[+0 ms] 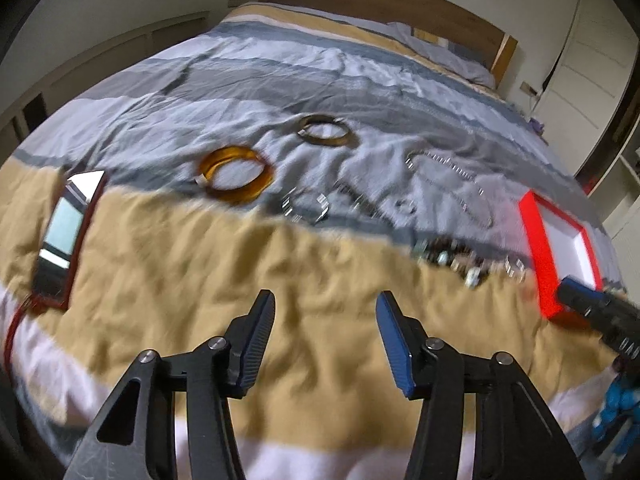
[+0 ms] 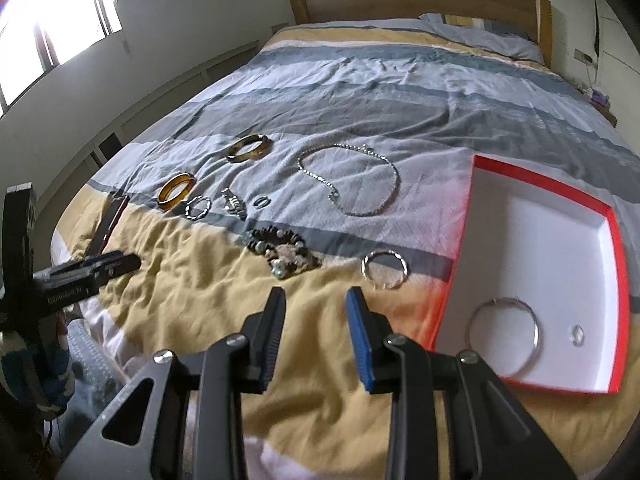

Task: Organize jewelry
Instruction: 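Grip the silver watch with the left tool while the right tool grips the twisted silver hoop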

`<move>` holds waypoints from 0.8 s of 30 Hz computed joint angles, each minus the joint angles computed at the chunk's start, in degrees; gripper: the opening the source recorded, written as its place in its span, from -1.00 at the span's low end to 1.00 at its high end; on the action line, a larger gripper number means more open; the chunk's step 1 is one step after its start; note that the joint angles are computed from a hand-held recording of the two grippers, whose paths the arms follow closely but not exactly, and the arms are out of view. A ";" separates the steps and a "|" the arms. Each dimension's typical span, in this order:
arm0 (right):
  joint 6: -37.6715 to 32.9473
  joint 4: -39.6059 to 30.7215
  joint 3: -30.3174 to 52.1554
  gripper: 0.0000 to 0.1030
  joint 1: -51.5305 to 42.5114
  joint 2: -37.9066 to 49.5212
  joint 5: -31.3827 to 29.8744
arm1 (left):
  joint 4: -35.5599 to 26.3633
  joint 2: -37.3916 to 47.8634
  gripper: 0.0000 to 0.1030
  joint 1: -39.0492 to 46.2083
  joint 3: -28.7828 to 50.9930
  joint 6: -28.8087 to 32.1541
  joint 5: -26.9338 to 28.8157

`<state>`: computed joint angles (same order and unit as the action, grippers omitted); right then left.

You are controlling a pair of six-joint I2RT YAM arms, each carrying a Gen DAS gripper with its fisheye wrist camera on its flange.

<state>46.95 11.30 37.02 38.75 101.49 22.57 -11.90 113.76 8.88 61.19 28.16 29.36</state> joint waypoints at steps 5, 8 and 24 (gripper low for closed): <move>-4.28 3.52 1.55 -0.42 -4.21 4.01 -3.61 | -1.52 5.26 -0.09 -5.42 7.63 -4.94 0.97; -6.10 4.92 2.45 -0.42 -6.32 6.25 -5.42 | -3.01 9.30 -0.16 -8.01 12.71 -7.65 1.05; -9.71 7.33 6.42 -0.55 -11.17 14.94 -9.85 | -4.22 20.85 -0.22 -11.88 24.08 -18.09 -1.74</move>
